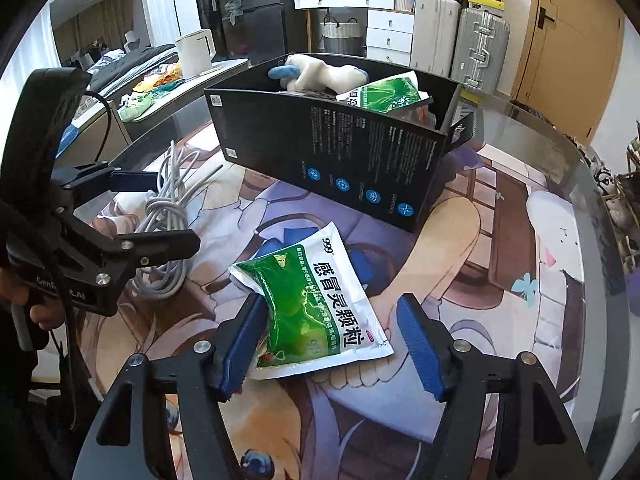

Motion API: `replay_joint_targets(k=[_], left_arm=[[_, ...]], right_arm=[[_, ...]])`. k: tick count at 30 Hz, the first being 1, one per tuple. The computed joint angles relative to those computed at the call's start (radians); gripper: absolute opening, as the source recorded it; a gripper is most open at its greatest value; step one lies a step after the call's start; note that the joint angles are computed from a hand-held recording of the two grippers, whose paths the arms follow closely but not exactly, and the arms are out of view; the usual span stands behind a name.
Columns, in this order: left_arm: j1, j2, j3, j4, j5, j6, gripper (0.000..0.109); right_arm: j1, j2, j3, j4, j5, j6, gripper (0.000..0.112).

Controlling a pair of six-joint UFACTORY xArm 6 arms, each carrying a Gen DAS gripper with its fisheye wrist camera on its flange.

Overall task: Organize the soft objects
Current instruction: 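Grasp the white cable with the left tool while the right grasps the green sachet, then carry the cable with the left tool over the box while the right carries the sachet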

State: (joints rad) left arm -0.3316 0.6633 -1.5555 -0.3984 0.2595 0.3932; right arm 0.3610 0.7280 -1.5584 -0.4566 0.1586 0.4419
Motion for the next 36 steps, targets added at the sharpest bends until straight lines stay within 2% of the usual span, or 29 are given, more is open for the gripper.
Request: replay_joint_targets(k=[2,4,7,11,14,17,19,24,30,36], left_arm=[[-0.006,-0.004,0.009,-0.034,-0.016,0.044,0.073],[-0.013,-0.012,0.015,-0.129,-0.016,0.138,0.055],[-0.011,-0.018,0.007,-0.259,0.019,0.264,0.051],[-0.006,-0.028,0.005,-0.328,0.036,0.329,0.049],[-0.007,-0.038,0.009,-0.372,0.032,0.377,0.049],[-0.01,-0.052,0.017,-0.425,0.03,0.429,0.049],[-0.011,-0.058,0.023,-0.446,0.025,0.45,0.049],[-0.01,-0.066,0.027,-0.491,0.022,0.489,0.049],[-0.018,-0.086,0.041,-0.58,0.011,0.575,0.049],[-0.017,-0.105,0.051,-0.674,0.003,0.661,0.049]], right_arm=[[-0.001,0.006,-0.012,-0.051,0.005,0.058,0.069],[0.003,0.012,-0.023,-0.057,0.008,0.063,0.069],[0.012,0.017,-0.032,-0.032,0.015,0.034,0.069],[0.019,0.015,-0.031,0.026,0.017,-0.017,0.069],[0.01,0.023,-0.05,-0.096,0.036,0.107,0.069],[0.007,0.028,-0.056,-0.139,0.032,0.161,0.068],[0.006,0.029,-0.061,-0.151,0.035,0.186,0.055],[0.006,0.022,-0.046,-0.103,0.018,0.135,0.044],[0.009,0.008,-0.014,-0.029,-0.023,0.06,0.037],[0.007,-0.025,0.019,-0.129,-0.06,0.133,0.031]])
